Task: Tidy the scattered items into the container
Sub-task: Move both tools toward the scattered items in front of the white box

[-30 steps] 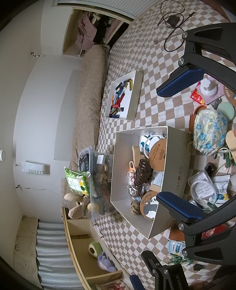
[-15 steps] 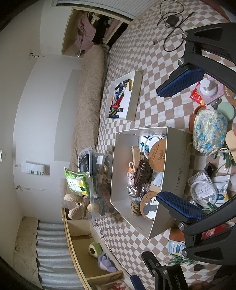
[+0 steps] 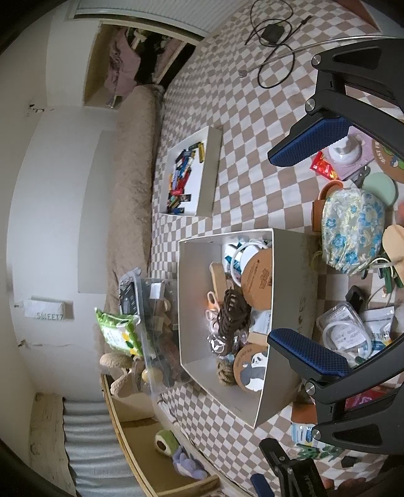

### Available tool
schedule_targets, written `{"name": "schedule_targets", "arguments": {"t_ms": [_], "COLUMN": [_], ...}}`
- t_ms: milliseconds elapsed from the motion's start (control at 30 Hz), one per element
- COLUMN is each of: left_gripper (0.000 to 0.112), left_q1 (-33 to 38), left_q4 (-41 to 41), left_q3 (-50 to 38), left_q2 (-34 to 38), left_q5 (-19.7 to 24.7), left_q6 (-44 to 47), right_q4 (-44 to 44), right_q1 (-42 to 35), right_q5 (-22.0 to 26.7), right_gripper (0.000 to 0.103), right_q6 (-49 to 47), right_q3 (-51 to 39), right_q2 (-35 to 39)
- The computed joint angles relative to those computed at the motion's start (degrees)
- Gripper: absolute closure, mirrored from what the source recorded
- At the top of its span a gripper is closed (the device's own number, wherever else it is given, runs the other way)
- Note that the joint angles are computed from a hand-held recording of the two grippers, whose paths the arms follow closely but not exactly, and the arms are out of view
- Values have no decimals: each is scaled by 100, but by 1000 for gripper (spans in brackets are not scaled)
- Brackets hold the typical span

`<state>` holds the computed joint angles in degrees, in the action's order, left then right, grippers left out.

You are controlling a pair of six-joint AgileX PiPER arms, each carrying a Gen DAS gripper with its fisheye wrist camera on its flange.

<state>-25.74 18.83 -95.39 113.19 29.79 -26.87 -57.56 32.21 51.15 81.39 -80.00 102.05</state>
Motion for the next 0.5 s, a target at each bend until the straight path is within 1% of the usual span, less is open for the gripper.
{"name": "schedule_targets", "arguments": {"t_ms": [100,167,233,300,400,500], "left_gripper": [9,9,9,9,9,9], "left_q1": [60,55,49,40,-17,-125], "left_q4": [-397,-439,-498,-521,-470,-337], "left_q3": [-86,-236,-417,-538,-852,-1077], "left_q2": [128,266,431,567,811,997], "left_q5": [52,213,408,541,882,1098], "left_q6": [339,389,489,566,702,919], "right_q4": [167,130,180,223,247,892], "right_q1": [-113,-134,-185,-248,-358,-653], "right_q5": [-144,-159,-320,-560,-875,-1496], "right_gripper": [0,0,0,0,0,0], "right_q6": [-136,-109,-193,-174,43,-386], "right_q3": [12,38,88,203,342,434], "right_q2": [5,20,-1,-78,-164,-221]}}
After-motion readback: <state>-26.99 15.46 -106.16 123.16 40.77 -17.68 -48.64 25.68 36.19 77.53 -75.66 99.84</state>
